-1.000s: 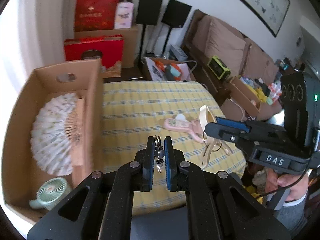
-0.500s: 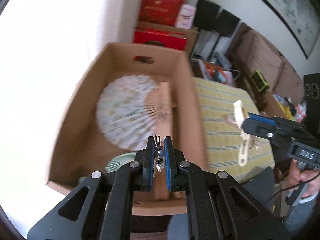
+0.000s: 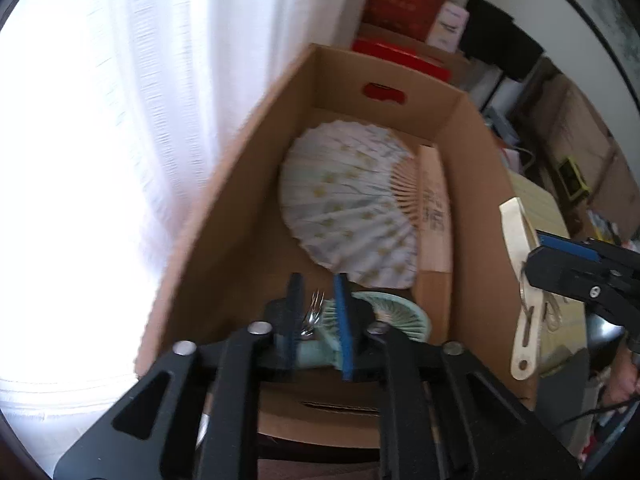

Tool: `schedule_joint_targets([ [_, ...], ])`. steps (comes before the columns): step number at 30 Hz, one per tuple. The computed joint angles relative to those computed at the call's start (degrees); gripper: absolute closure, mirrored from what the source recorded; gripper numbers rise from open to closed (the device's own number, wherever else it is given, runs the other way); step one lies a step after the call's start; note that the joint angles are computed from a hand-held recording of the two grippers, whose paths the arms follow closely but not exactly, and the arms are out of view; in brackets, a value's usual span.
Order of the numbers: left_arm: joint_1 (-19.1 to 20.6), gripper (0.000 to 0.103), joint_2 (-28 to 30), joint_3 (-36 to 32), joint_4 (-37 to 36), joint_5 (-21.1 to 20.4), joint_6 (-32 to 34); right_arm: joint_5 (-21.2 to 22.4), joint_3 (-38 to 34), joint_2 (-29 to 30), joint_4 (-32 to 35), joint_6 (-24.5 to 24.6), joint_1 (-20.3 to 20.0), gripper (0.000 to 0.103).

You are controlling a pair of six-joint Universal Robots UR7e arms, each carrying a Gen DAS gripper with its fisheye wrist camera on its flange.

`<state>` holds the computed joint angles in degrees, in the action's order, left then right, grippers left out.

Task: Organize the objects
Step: 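Carry the clip and keychain toward the box with both grippers, then lower the clip and keychain into the box and open both grippers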

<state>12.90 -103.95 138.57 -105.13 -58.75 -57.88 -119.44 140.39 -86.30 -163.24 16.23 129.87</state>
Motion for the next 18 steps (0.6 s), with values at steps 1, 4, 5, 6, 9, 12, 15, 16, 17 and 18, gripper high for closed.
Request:
schedule_joint_targets([
  [1, 0.06, 0.075, -0.47, 0.27, 0.24, 0.28, -0.35, 0.25, -0.28, 0.59, -0.19, -0.03, -0.18, 0.077],
  [4, -0.59, 0.072, -2.00, 0.67, 1.92, 0.92, -1.60, 1.10, -1.06, 2.60, -1.16, -0.62, -1.33, 0.077],
  [5, -1.35, 0.072, -2.49, 0.53, 3.61, 1.63, -2.55, 1.40, -1.31, 3.14, -1.38, -0.71, -1.77, 0.077],
  [6, -1.83, 0.068, -2.87, 0.35, 4.72, 2.06, -3.26, 1.96, -1.57, 3.92, -1.83, -0.68, -2.35, 0.077],
  [9, -3.81, 0.055, -5.13, -0.27, 8.94, 4.12, -7.04, 3.16, -2.27, 5.74, -2.50, -0.24, -3.41, 0.077],
  [12, -5.50, 0.047, -7.50, -0.44, 11.46, 5.25, -9.79, 4.48, -3.34, 8.05, -3.48, 0.33, -4.20, 0.077],
  [15, -5.63, 0.046, -7.94, -0.83, 12.32, 4.87, -9.95, 4.69, -4.82, 10.72, -4.62, 0.27, -4.20, 0.077],
  [16, -5.64, 0.046, -7.93, -0.95, 12.59, 4.80, -10.04, 4.82, -5.30, 11.52, -4.84, 0.13, -4.18, 0.077],
  [17, -5.70, 0.046, -7.93, -1.08, 12.85, 4.74, -10.22, 4.82, -5.75, 12.25, -4.97, 0.04, -4.09, 0.077],
  [18, -5.77, 0.046, -8.16, -1.19, 13.19, 4.68, -10.35, 4.77, -6.15, 12.93, -5.08, -0.05, -3.98, 0.077],
])
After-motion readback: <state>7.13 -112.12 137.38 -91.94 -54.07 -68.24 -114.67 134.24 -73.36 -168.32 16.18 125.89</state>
